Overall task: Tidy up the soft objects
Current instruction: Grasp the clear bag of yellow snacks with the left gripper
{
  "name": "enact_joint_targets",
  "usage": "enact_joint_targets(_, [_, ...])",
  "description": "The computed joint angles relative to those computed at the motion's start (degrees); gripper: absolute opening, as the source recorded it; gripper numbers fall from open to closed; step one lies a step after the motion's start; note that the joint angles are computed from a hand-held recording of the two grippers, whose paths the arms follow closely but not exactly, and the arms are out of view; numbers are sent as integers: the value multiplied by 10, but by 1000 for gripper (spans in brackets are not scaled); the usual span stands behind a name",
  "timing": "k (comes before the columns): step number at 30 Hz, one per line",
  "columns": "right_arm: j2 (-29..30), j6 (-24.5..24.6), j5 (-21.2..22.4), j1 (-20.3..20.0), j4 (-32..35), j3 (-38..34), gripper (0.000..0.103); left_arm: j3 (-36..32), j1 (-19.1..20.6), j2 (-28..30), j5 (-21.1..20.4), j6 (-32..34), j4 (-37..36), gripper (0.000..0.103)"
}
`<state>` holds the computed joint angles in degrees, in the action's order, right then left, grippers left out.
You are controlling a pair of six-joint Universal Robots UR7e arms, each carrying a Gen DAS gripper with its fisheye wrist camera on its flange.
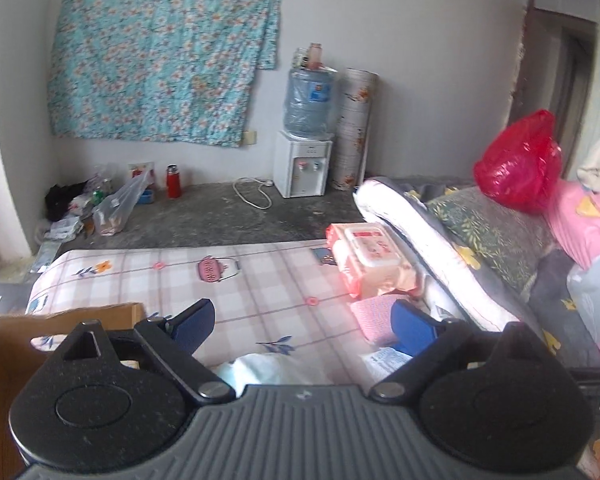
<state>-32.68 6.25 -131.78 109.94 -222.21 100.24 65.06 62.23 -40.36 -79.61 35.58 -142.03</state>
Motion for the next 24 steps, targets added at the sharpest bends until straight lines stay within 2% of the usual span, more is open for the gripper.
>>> enact_joint_targets(4, [-40, -8, -25, -14, -16, 41, 33, -1, -13, 26, -15, 23, 16, 89])
enact_joint_targets(7, [-72, -24, -42, -30, -36, 67, 32, 1, -22, 45, -16, 46, 30, 78])
enact_joint_targets(9, [-96, -21, -47, -46, -35, 84, 30, -5, -26, 60, -18, 54, 49, 66])
enact_joint_targets(15, [-153, 20, 3, -116, 38, 105, 16, -34, -35, 104, -25, 63, 95, 46])
enact_joint_targets(19, [-166, 53, 54, -155, 116, 92, 11, -62, -38, 133, -14, 53, 123, 43])
enact_joint_targets(24, [-154, 89, 109, -191, 213, 50, 9, -102, -38, 166, 21, 38, 169, 42])
